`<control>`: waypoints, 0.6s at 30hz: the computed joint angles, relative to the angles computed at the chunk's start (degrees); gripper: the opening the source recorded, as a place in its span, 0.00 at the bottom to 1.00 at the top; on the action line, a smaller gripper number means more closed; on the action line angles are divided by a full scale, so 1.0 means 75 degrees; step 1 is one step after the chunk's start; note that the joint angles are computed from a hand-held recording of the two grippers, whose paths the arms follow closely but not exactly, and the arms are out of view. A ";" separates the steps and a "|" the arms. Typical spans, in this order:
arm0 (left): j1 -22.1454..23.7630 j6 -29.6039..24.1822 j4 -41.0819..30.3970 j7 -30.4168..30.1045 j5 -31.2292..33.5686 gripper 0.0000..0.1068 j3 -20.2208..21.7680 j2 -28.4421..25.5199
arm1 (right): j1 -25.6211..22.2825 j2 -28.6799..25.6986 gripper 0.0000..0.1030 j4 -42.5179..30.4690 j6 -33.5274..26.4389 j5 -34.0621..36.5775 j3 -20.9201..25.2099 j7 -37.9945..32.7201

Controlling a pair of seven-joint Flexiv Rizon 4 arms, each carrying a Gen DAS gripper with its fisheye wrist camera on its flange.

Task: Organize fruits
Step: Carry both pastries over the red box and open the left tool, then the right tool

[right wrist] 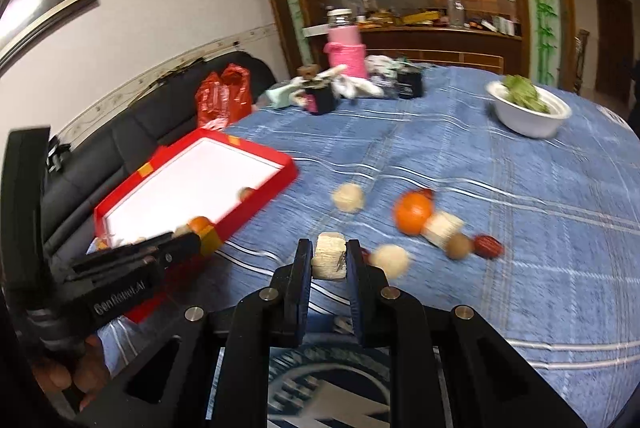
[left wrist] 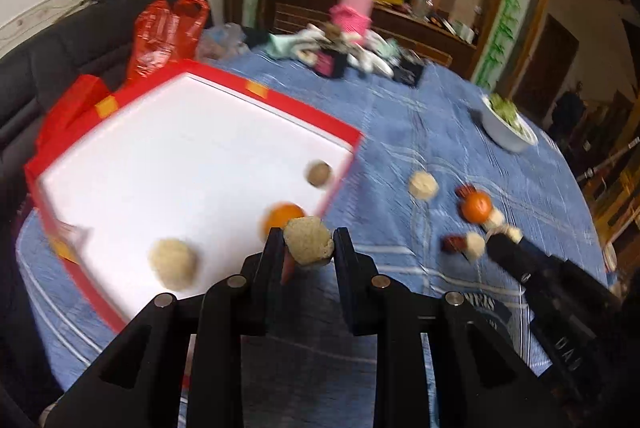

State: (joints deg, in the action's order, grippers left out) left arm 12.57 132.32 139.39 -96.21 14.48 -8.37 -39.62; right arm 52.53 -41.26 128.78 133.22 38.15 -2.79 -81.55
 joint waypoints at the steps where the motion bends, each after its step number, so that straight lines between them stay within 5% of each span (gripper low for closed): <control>1: 0.0031 0.0030 0.0019 -0.0024 -0.0055 0.21 0.0057 0.0059 | 0.0048 0.0024 0.16 -0.0088 -0.0103 -0.0051 -0.0039 -0.0055; 18: 0.0183 -0.0698 -0.0460 0.0045 -0.1202 0.21 0.0620 -0.0079 | 0.0340 -0.0377 0.16 -0.1806 -0.1656 -0.1673 -0.0601 0.0413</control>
State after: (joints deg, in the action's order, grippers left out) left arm 13.94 127.08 135.94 -95.88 5.47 -3.72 -40.21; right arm 55.07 -44.09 115.24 120.80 25.60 -7.30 -78.46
